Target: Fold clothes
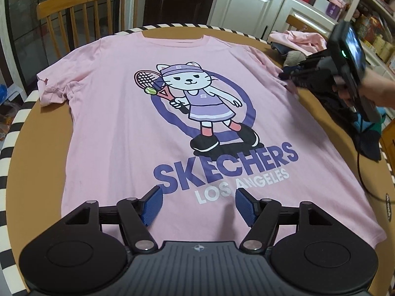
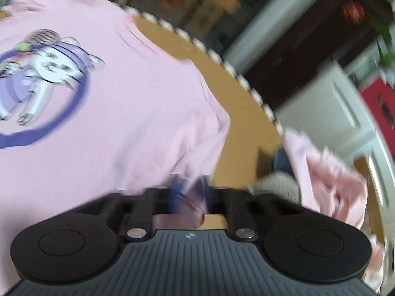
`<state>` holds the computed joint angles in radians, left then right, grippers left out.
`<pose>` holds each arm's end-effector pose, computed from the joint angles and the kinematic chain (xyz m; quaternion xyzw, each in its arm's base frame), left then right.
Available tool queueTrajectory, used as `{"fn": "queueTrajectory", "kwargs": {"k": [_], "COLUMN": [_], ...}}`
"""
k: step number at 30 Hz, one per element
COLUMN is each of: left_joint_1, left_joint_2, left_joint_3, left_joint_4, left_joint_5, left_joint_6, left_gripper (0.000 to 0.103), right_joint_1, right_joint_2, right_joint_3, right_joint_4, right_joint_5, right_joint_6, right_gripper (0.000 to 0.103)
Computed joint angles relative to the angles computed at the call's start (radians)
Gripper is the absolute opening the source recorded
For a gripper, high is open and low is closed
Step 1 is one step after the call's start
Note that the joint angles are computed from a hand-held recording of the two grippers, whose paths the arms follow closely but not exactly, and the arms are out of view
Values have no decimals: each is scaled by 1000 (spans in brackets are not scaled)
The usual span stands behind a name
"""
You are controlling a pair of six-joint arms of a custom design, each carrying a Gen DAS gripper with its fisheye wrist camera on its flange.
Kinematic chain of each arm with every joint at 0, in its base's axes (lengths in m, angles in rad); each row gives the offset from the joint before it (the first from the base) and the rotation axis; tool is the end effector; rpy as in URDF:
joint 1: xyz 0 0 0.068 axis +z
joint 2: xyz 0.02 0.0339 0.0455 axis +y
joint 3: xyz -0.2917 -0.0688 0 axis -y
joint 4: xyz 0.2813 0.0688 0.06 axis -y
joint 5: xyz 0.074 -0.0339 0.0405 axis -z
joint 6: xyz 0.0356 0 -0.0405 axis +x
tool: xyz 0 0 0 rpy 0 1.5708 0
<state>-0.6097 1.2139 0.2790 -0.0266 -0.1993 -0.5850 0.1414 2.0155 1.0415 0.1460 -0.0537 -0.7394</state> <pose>0.1645 -0.1063 0.1068 -0.0181 0.9495 -0.0894 0.3002 0.4228 0.0621 0.0972 -0.4059 0.8385 -0.0830 0.3541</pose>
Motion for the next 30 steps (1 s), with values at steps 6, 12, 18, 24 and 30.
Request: {"fn": "queueTrajectory", "kwargs": {"k": [6, 12, 18, 24, 30], "left_joint_1": [1, -10, -1, 22, 74], "left_joint_2": [-4, -1, -22, -96, -511], "left_joint_3": [-7, -7, -23, -18, -53], "left_joint_4": [7, -4, -2, -82, -424], "left_joint_5": [4, -6, 6, 12, -13], "left_joint_6": [23, 73, 97, 24, -62], "left_gripper": [69, 69, 71, 70, 70], "right_joint_1": [-60, -134, -131, -142, -238], "right_joint_2": [-47, 99, 91, -22, -333], "right_joint_3": [120, 432, 434, 271, -47], "right_joint_4": [-159, -408, -379, -243, -316], "right_joint_5": [-39, -54, 47, 14, -288], "right_joint_6": [203, 378, 327, 302, 295], "right_gripper": [5, 6, 15, 25, 32]}}
